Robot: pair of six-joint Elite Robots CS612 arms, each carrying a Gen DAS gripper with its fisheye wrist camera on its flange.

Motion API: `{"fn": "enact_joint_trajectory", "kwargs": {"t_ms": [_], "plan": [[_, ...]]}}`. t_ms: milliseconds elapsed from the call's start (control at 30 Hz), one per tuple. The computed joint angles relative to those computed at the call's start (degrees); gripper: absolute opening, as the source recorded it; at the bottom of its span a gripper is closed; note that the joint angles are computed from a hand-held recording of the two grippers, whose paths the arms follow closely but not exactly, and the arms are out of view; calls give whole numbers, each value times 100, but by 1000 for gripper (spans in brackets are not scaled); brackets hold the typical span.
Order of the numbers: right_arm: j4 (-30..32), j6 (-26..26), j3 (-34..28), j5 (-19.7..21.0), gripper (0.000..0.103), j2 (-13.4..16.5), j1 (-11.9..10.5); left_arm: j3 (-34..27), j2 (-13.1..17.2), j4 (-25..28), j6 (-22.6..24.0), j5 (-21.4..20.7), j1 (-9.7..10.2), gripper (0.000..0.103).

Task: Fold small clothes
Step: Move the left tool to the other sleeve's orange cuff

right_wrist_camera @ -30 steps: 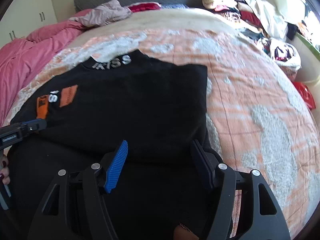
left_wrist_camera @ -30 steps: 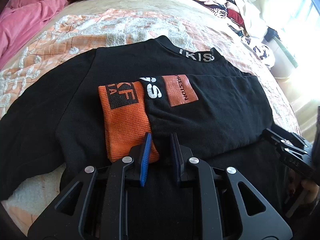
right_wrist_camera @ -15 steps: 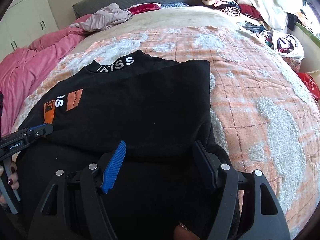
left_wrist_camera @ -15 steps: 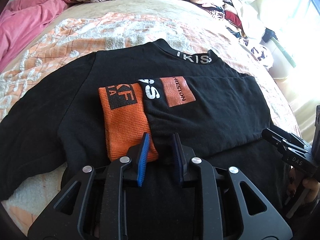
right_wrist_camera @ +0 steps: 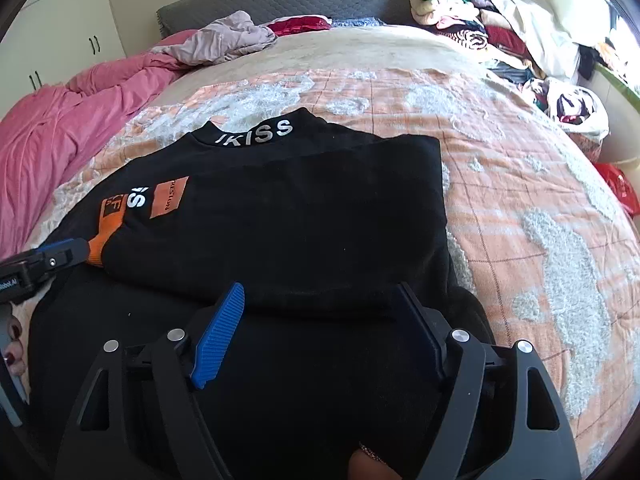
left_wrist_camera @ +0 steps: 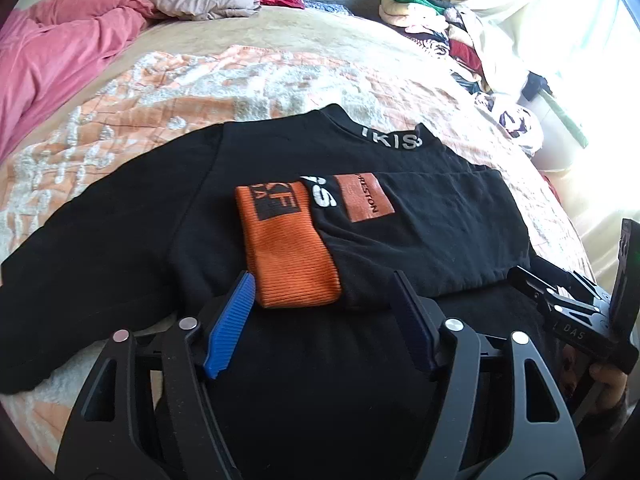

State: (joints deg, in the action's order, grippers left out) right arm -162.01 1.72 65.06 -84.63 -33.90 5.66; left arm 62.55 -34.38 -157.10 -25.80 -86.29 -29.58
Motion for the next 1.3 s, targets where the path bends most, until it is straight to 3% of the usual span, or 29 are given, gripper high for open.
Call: {"fn": "enact_joint_trajectory", "kwargs": {"t_ms": [200,467,867,1167,1300], "plan": [[-203,-108,7,-249,92,10,95,331,-180,-299,-71,278,14,79],[-474,-314,55,-318,96,-4,174,786,-388,-684,-307,642,25,93],[-715,-524,25,-208,98,-53,295,1300,-636,-995,-727,1100,95,93],[-533,-670,-254,-96,98,3,418,1606,-824,-1267,-1029,1392,192,93],[-407,-715,-457,24,98,74,506,1688,-904,-1086,-1300,1738,209,93]]}}
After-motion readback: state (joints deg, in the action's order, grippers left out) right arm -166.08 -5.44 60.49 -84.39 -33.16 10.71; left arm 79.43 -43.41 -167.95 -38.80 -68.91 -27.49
